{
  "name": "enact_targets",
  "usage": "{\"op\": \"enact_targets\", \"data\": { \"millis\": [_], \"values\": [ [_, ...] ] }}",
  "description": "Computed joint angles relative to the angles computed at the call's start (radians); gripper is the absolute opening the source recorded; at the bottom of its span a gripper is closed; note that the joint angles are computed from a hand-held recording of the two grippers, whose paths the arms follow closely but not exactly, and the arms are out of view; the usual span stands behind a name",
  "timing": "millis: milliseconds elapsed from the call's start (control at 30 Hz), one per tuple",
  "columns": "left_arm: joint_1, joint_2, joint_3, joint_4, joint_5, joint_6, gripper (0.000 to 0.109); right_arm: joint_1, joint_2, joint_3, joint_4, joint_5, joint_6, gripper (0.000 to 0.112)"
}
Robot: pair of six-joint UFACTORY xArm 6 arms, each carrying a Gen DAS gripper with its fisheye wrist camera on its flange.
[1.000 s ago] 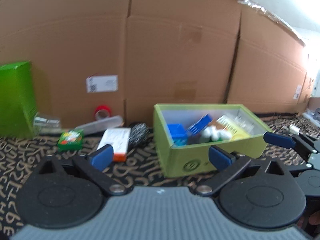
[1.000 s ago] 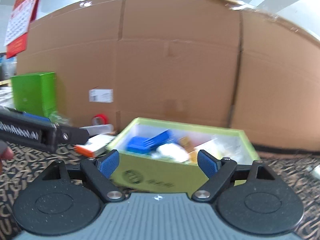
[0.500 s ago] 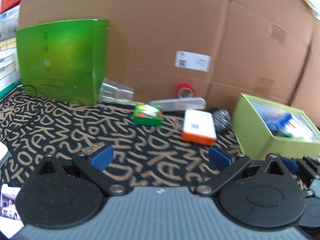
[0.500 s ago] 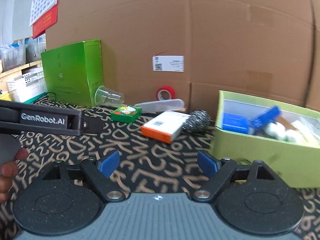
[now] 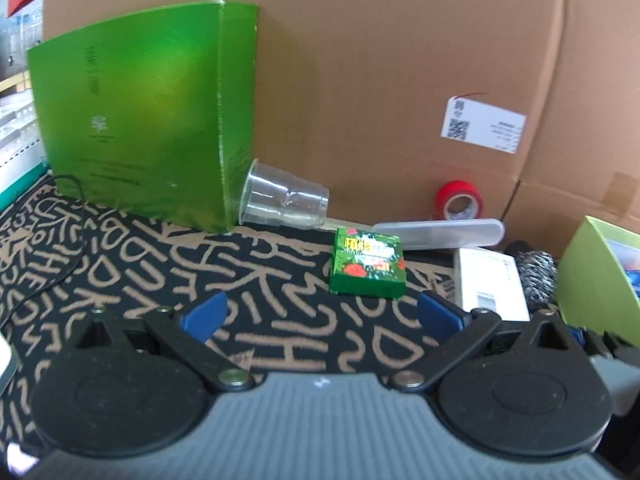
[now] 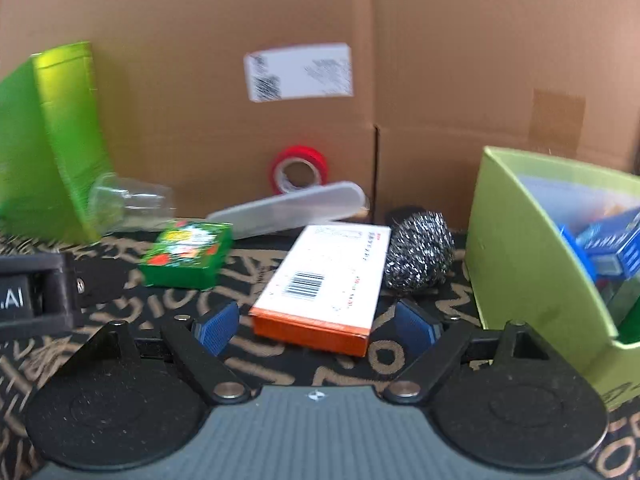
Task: Organize objects
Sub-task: 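Grasp the green plant box with the left tool while the right tool grasps the white-orange box, then carry the green and white-orange boxes into the shoebox and open both tools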
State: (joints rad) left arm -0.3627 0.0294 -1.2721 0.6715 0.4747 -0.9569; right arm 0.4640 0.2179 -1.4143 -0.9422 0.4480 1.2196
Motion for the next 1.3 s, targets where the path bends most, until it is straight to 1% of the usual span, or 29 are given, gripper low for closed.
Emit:
{"op": "enact_targets", "data": {
  "millis": [33,67,133,233,300,333,433,467,500,533,567,633,700,767,833,900,1000,1033,1067,1100,1133,1167,1200,1267,1300],
  "values": [
    [0.001,0.023,-0.025,-0.018,0.003,0.016,0.103,-0.004,0.003,-0.001,0.031,-0.003,-0.021,0.081],
    [0.003,0.047,-0.049,-0.043,0.004,0.037,0.103,-0.011,0.0,0.011,0.058,-0.02,-0.045,0.072],
    [0.004,0.093,-0.095,-0.079,0.004,0.084,0.103,-0.017,-0.026,0.05,0.051,-0.04,-0.053,0.072],
    [-0.003,0.172,-0.176,-0.087,0.026,0.13,0.103,-0.026,-0.093,0.14,0.016,-0.081,-0.064,0.072],
    [-0.006,0.223,-0.229,-0.141,0.039,0.187,0.103,-0.032,-0.146,0.208,0.011,-0.113,-0.086,0.072],
    [-0.006,0.244,-0.252,-0.163,0.046,0.207,0.103,-0.034,-0.172,0.242,0.029,-0.133,-0.118,0.072],
    [-0.007,0.295,-0.31,-0.161,0.075,0.214,0.102,-0.022,-0.253,0.33,0.049,-0.152,-0.173,0.072],
    [-0.007,0.306,-0.321,-0.171,0.08,0.233,0.092,-0.023,-0.28,0.36,0.057,-0.166,-0.196,0.072],
    [-0.006,0.314,-0.329,-0.191,0.086,0.258,0.08,-0.025,-0.308,0.393,0.09,-0.18,-0.23,0.072],
    [-0.003,0.316,-0.33,-0.237,0.085,0.296,0.073,-0.029,-0.334,0.426,0.127,-0.199,-0.258,0.072],
    [-0.002,0.311,-0.318,-0.255,0.075,0.301,0.062,-0.034,-0.353,0.453,0.179,-0.22,-0.299,0.072],
    [-0.006,0.284,-0.288,-0.229,0.077,0.278,0.061,-0.04,-0.396,0.505,0.237,-0.243,-0.343,0.072],
    [-0.013,0.232,-0.219,-0.272,0.048,0.319,0.061,-0.039,-0.447,0.56,0.294,-0.259,-0.386,0.072],
    [-0.025,0.158,-0.122,-0.294,0.009,0.335,0.061,-0.035,-0.5,0.62,0.394,-0.272,-0.469,0.072],
    [-0.046,0.061,0.0,-0.286,-0.03,0.342,0.061,-0.026,-0.566,0.685,0.52,-0.275,-0.573,0.073],
    [-0.07,-0.04,0.12,-0.322,-0.05,0.376,0.061,-0.019,-0.636,0.746,0.636,-0.265,-0.676,0.073],
    [-0.114,-0.19,0.297,-0.387,-0.076,0.426,0.062,-0.012,-0.751,0.825,0.732,-0.207,-0.781,0.073],
    [-0.129,-0.234,0.343,-0.38,-0.078,0.428,0.062,-0.014,-0.78,0.84,0.733,-0.186,-0.797,0.073],
    [-0.143,-0.272,0.375,-0.344,-0.072,0.404,0.062,-0.017,-0.811,0.855,0.703,-0.161,-0.782,0.073],
    [-0.162,-0.305,0.399,-0.313,-0.053,0.37,0.064,-0.02,-0.837,0.866,0.657,-0.135,-0.742,0.073],
    [-0.174,-0.326,0.415,-0.307,-0.048,0.353,0.07,-0.025,-0.858,0.876,0.616,-0.123,-0.703,0.073],
    [-0.185,-0.344,0.43,-0.287,-0.049,0.32,0.081,-0.03,-0.866,0.881,0.584,-0.12,-0.675,0.073],
    [-0.189,-0.356,0.432,-0.242,-0.044,0.281,0.086,-0.032,-0.866,0.879,0.542,-0.116,-0.637,0.073],
    [-0.199,-0.36,0.424,-0.139,-0.022,0.207,0.086,-0.035,-0.855,0.873,0.474,-0.13,-0.572,0.076],
    [-0.202,-0.357,0.416,-0.12,-0.004,0.197,0.086,-0.038,-0.847,0.87,0.465,-0.136,-0.565,0.076]
  ]
}}
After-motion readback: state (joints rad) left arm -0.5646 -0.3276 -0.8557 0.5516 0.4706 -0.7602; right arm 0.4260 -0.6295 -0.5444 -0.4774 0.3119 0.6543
